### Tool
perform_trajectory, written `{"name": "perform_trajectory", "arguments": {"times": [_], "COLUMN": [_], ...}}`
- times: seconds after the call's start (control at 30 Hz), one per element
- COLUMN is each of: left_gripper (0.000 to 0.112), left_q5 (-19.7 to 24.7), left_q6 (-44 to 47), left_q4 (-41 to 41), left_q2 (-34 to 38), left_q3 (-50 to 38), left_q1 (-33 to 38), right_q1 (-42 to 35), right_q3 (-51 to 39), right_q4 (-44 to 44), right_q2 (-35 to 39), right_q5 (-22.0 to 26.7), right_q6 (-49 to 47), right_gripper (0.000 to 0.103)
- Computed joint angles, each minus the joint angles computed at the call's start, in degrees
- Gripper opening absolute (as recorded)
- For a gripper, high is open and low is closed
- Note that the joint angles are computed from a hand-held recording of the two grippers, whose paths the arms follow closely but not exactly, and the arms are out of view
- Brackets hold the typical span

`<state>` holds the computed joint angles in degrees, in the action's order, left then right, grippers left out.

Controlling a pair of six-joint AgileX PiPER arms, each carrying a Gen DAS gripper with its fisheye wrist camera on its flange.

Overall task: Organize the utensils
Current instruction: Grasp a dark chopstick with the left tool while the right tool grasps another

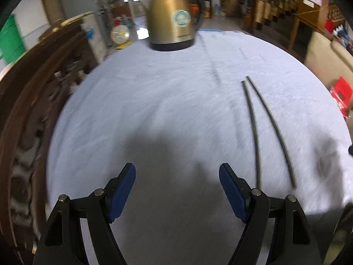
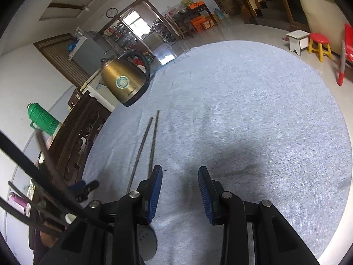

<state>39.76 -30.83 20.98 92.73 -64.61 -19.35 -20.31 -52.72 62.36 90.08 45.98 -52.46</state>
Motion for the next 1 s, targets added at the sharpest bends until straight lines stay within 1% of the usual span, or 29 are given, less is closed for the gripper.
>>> {"name": "perform_trajectory", "arguments": {"times": [0.1,0.17,0.27,0.4,0.43,0.5,0.57,0.6,0.63,0.67,0.7,0.73,0.77,0.83,0.9,0.93,1.0], "left_gripper": [0.079,0.079,0.079,0.079,0.078,0.073,0.060,0.058,0.053,0.044,0.040,0.037,0.028,0.019,0.014,0.014,0.014], "left_q5": [0.8,2.3,6.5,12.3,13.5,16.5,18.2,19.1,19.8,20.4,21.1,20.6,19.1,18.5,18.0,17.4,16.2], "left_q6": [6.0,7.7,10.5,15.4,15.5,16.1,17.8,18.7,19.6,20.3,20.6,21.1,21.6,22.9,22.6,22.7,23.7], "left_q4": [-5.4,-6.7,-8.3,-14.3,-14.6,-15.2,-17.4,-19.0,-20.4,-21.9,-22.8,-23.1,-23.0,-23.8,-22.8,-22.5,-23.3], "left_q2": [6.4,10.5,17.8,25.9,27.4,30.8,32.7,34.0,35.6,36.8,37.8,38.1,37.3,36.9,35.8,34.9,32.8], "left_q3": [-8.6,-14.2,-25.1,-37.4,-39.5,-44.8,-47.8,-49.6,-51.9,-53.5,-54.8,-54.9,-53.3,-52.6,-50.9,-49.5,-46.1], "left_q1": [-0.1,-0.8,-2.1,-1.6,-1.7,-1.8,-1.3,-0.7,-0.2,0.3,0.7,1.1,1.2,1.8,2.4,2.9,4.3], "right_q1": [-0.5,-0.6,-1.1,-1.1,-1.0,-0.6,0.4,1.2,2.1,2.8,3.7,4.6,5.9,7.6,10.0,10.6,12.7], "right_q3": [-1.3,-2.3,-4.0,-6.2,-6.6,-7.9,-9.9,-11.2,-12.3,-13.3,-14.3,-15.7,-17.7,-21.4,-27.5,-28.8,-34.4], "right_q4": [-0.2,-0.7,-1.1,-2.1,-2.3,-2.9,-3.7,-4.3,-5.0,-5.5,-6.0,-6.7,-7.9,-9.5,-12.5,-12.9,-15.1], "right_q2": [2.2,3.2,4.6,6.4,6.7,7.4,8.6,9.3,9.8,10.4,10.8,11.6,12.7,15.0,18.9,19.8,23.2], "right_q5": [-0.1,-0.3,-0.2,-0.5,-0.6,-0.7,-0.6,-0.6,-0.9,-1.1,-1.4,-1.5,-1.5,-0.7,1.2,1.7,3.7], "right_q6": [0.2,0.4,0.8,1.9,2.1,2.6,3.6,4.3,4.9,5.2,5.5,6.0,7.1,8.7,13.0,13.6,16.6], "right_gripper": [0.036,0.036,0.036,0.036,0.036,0.036,0.036,0.036,0.036,0.036,0.036,0.036,0.036,0.036,0.036,0.036,0.036]}}
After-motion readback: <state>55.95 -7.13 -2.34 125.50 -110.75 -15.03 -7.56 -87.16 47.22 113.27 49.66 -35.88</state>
